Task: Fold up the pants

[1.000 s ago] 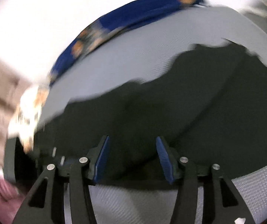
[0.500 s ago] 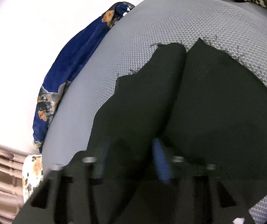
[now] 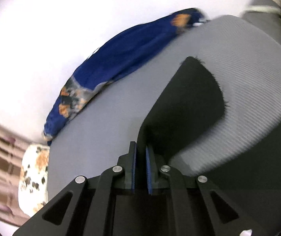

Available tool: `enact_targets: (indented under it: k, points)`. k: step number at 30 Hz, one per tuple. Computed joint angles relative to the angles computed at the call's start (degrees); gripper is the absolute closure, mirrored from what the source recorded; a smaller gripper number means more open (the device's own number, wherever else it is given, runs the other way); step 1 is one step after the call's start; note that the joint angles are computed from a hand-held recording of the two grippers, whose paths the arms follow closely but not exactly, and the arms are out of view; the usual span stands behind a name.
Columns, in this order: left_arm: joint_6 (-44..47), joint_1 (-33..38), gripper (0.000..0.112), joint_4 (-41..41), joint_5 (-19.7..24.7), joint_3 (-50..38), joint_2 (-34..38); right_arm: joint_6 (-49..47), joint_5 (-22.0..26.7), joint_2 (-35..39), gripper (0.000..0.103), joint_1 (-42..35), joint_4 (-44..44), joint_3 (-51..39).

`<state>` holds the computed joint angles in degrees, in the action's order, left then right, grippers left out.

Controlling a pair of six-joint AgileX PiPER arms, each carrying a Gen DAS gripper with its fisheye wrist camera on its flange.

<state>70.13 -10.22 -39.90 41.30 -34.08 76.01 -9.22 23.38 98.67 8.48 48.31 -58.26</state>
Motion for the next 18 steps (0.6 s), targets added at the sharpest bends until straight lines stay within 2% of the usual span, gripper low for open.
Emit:
enact_targets:
  k: [1, 2, 4, 8, 13, 18]
  points:
    - [-0.4, 0.2, 0.108, 0.1, 0.0, -0.2, 0.3, -0.4, 1.7, 2.6, 0.081, 0.5, 0.1, -3.0]
    - [-0.9, 0.5, 0.108, 0.1, 0.0, -0.4, 0.6, -2.2, 3.8, 5.8, 0.07, 1.0, 1.6, -6.5]
    - [-1.2, 1.4, 0.108, -0.4, 0.7, -0.9, 1.3, -5.7, 4.5, 7.8, 0.064, 1.3, 4.7, -8.6]
    - [-1.0, 2.2, 0.108, -1.1, 1.4, -1.3, 2.6, -12.0, 4.8, 6.1, 0.064, -1.2, 10.3, -6.4]
    - [0.1, 2.9, 0.108, -1.9, 2.1, -1.5, 4.6, -10.0, 4.0, 3.4, 0.064, -8.3, 7.9, -1.2]
    - [-0.3, 2.7, 0.108, -1.7, 2.2, -1.8, 5.2, -12.7, 6.0, 8.4, 0.064, -14.2, 10.3, -0.8]
